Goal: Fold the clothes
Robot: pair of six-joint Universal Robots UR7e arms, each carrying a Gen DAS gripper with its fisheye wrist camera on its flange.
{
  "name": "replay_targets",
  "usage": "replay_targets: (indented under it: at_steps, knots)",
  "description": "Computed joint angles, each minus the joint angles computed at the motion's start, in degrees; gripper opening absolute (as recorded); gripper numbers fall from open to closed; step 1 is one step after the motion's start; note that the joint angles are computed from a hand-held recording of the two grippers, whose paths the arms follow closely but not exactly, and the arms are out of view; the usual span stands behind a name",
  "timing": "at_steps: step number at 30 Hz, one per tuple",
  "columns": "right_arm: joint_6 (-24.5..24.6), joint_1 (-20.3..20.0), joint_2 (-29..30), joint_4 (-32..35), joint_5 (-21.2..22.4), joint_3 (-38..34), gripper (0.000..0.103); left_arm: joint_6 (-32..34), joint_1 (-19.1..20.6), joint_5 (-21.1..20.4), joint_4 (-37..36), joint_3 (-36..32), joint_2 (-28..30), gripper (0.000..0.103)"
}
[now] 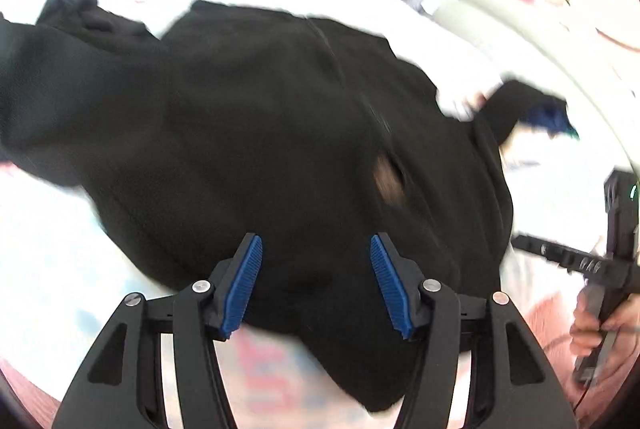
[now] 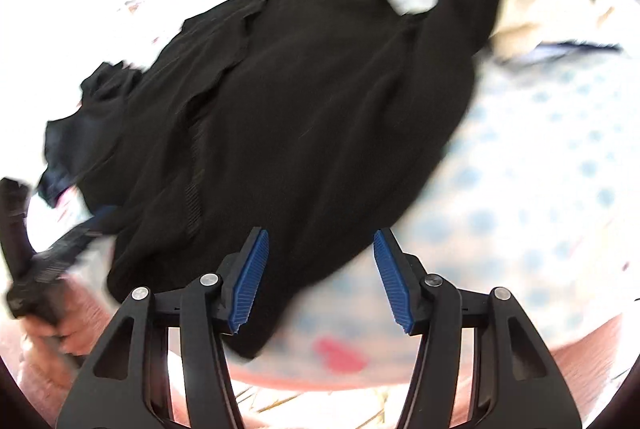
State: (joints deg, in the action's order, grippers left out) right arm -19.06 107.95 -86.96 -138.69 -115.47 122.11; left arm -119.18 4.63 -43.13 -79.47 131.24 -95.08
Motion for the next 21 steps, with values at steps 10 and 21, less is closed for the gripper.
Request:
replay_targets:
  at_steps: [10,21]
  knots:
    - [-0.04,-2.89,1.29,-1.69,-1.5,3.41,0.059,4.4,6.09,-7.51,4.19,-1.84,5.11,0.063]
    - [0.85,-0.52,-2.83,5.69,-1.1,2.0,0.058,0.55,-2.98,-1.45,2.97,-2.3,2.62,0.064]
